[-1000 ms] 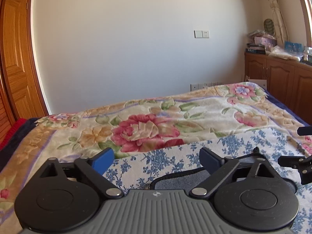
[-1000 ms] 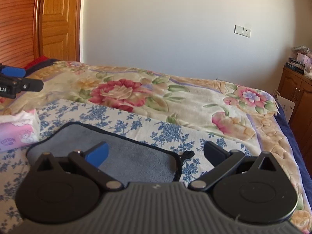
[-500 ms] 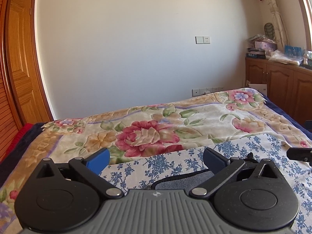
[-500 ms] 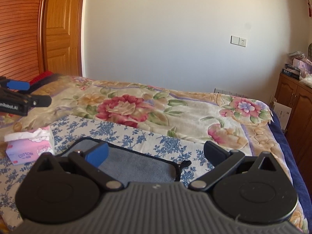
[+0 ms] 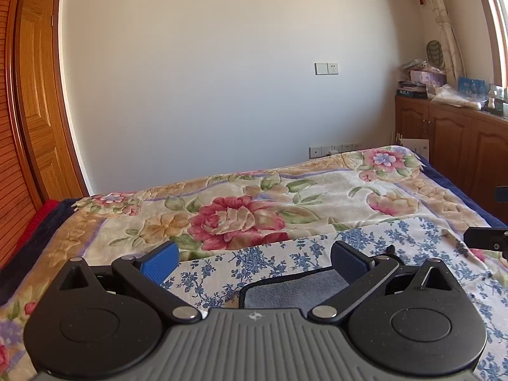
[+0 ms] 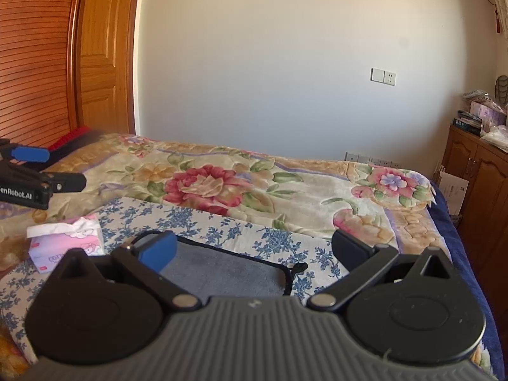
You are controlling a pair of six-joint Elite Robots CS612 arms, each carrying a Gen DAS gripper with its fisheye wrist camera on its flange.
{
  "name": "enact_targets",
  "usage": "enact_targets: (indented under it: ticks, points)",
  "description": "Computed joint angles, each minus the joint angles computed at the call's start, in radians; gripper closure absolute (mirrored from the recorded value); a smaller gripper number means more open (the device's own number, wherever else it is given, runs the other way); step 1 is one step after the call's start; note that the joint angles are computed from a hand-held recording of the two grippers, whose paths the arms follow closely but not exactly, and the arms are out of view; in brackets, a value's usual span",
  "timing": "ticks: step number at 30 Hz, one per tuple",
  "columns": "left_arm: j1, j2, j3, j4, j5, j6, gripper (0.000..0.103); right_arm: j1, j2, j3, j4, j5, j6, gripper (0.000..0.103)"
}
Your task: Fold towel
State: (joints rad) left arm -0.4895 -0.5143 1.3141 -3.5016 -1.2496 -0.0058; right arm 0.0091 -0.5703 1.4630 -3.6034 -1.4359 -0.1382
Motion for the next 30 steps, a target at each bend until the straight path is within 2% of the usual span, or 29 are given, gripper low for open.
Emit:
enact_targets:
  ticks: [17,21,30]
  points:
    - [-0.026,-0.113,0.172,-0.076,0.020,-0.014,0.000,0.010,-0.062,0.097,-0.055,-0.016,0.026,0.000]
    - [-0.036,-0.128,0.214,-0.112,0.056,-0.018,0.000,0.013,-0.076,0.122,-0.060,-0.016,0.025,0.000]
    - [-0.043,-0.159,0.302,-0.160,0.055,-0.033,0.000,0.023,-0.095,0.164,-0.078,-0.010,0.046,0.000]
